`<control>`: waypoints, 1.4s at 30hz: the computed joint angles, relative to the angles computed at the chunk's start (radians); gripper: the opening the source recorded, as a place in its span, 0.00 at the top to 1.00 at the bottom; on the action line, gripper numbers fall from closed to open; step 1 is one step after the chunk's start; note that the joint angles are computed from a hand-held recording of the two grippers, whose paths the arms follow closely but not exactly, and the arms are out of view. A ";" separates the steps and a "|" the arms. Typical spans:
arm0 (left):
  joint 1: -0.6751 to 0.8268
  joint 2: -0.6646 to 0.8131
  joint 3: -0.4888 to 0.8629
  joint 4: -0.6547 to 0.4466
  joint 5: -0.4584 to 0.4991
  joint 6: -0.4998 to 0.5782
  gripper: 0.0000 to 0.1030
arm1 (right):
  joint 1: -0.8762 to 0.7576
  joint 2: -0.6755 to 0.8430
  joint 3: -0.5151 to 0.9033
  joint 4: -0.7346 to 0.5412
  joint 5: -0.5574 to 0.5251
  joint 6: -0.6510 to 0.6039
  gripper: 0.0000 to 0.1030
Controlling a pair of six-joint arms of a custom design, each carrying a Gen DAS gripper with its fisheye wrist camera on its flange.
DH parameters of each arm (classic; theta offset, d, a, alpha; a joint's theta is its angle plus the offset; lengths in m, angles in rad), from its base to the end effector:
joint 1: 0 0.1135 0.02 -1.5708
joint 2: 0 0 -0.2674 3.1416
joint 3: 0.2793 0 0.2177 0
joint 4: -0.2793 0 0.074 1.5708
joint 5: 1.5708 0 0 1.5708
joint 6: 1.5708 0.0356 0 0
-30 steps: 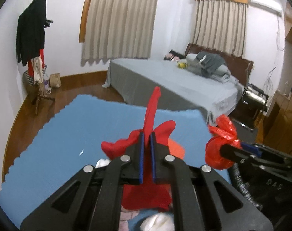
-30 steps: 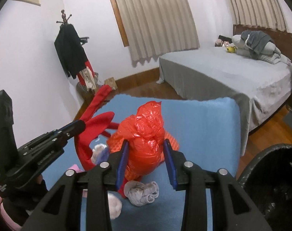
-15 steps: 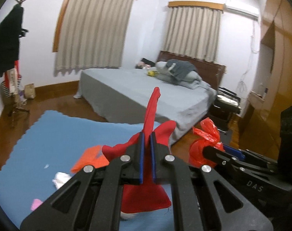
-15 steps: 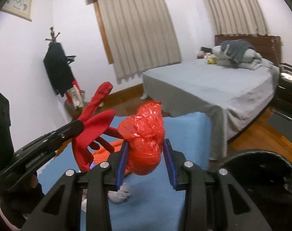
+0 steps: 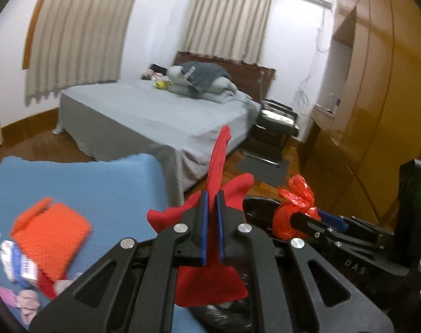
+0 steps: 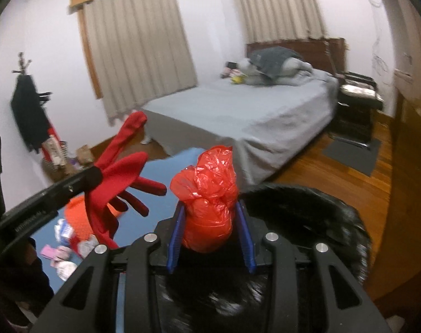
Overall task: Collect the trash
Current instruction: 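Carry the red glove and red bag to the bin and release both, then grasp the white tissue with the left tool while the right tool grasps the grey sock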
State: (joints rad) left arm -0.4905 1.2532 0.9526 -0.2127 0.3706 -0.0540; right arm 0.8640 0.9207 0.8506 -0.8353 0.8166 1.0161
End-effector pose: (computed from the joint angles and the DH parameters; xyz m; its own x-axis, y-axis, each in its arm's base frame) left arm 0.2123 -0.1280 0.3103 -0.4712 0.1946 -0.8603 0.6930 0.6851 -0.2246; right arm 0.1053 0.0834 0.2942 -0.4633 0.3538 -0.8125 0.3139 0.9229 0.2228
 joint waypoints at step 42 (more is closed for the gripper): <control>0.656 0.011 -0.034 -0.085 0.113 0.312 0.30 | 0.098 0.449 0.111 0.353 -0.032 -0.050 0.06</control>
